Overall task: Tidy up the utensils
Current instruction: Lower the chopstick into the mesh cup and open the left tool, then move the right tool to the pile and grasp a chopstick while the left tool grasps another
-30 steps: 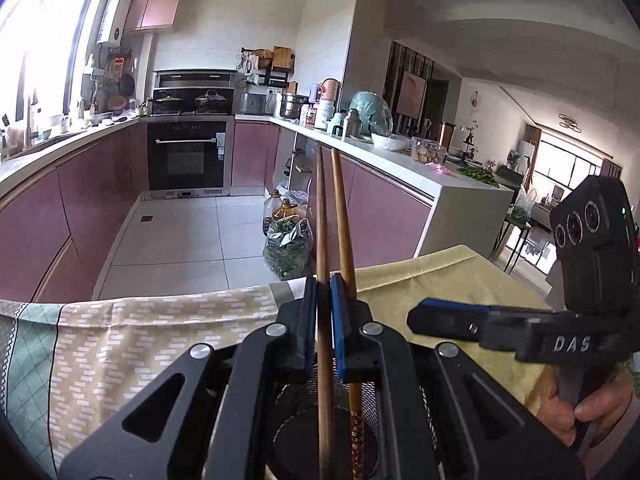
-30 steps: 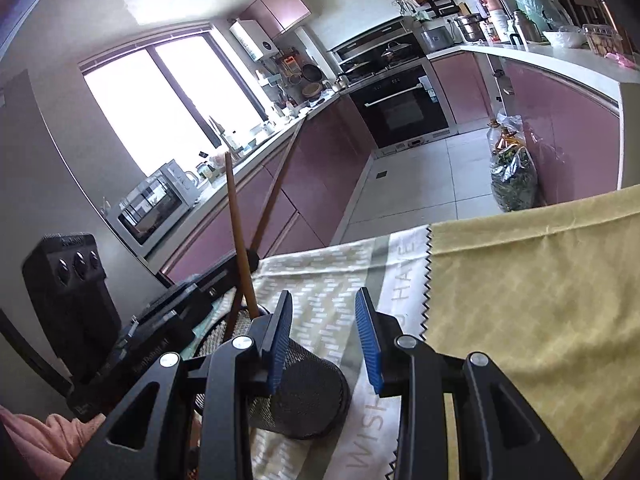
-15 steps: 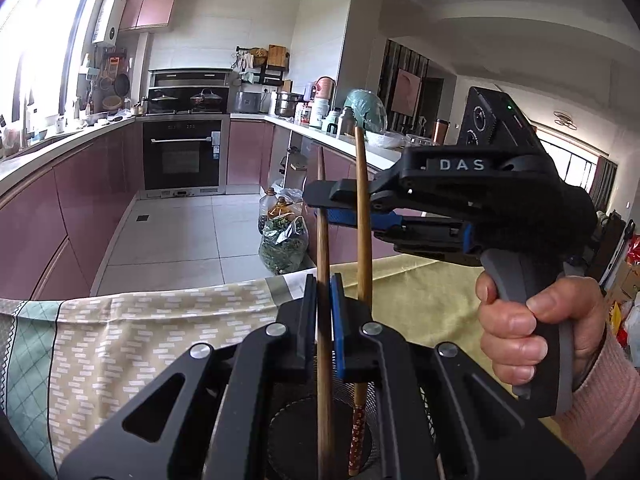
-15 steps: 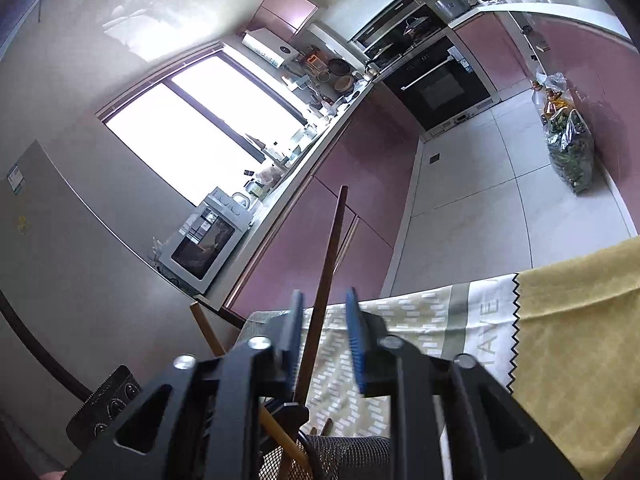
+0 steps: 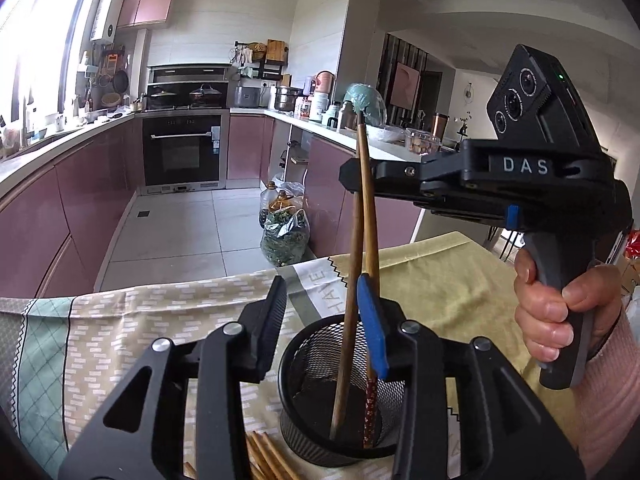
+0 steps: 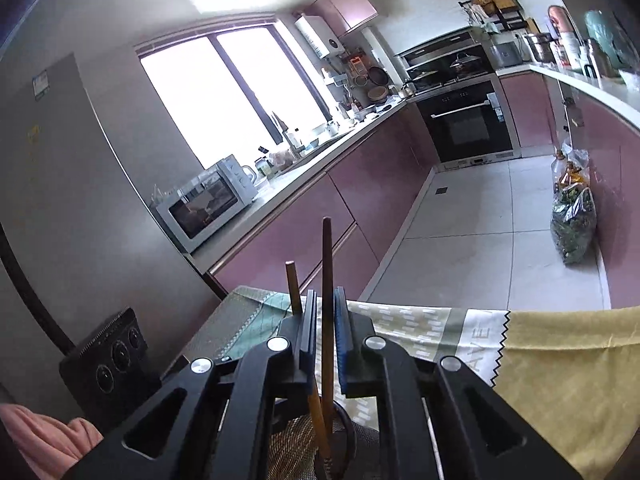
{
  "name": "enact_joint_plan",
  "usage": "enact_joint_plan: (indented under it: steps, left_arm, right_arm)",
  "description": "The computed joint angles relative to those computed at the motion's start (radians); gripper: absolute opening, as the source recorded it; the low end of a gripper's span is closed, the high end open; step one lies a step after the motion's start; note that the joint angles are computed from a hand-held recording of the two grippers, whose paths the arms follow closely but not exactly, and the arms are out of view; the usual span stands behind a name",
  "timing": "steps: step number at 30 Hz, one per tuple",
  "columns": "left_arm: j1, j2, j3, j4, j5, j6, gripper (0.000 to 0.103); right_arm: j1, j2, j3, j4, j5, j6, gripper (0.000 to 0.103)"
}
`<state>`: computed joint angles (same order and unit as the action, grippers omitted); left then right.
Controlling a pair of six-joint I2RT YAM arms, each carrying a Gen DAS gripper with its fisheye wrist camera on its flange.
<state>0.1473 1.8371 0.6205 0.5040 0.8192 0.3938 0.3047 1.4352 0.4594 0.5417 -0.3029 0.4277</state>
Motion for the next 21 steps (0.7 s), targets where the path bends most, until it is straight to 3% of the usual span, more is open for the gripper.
enact_joint_plan:
  steps: [2, 7, 16, 21]
  left_arm:
    - [0.020, -0.002, -0.005, -0.002, 0.016, 0.008, 0.037]
    - [0.061, -0.016, -0.012, -0.029, 0.039, 0.037, 0.040]
    - [0.134, -0.021, 0.017, -0.157, 0.079, 0.133, 0.043]
    - [0.175, -0.073, -0.008, -0.217, 0.068, 0.187, 0.050]
  right_arm:
    - [0.014, -0.015, -0.002, -0.020, 0.031, 0.001, 0.018]
    - [0.013, -0.024, -0.034, -0.001, 0.077, 0.043, 0.027]
    - [0.056, -0.070, -0.124, 0.018, 0.127, 0.079, 0.031]
    - [0.198, -0.160, -0.176, -0.024, 0.273, 0.081, 0.031]
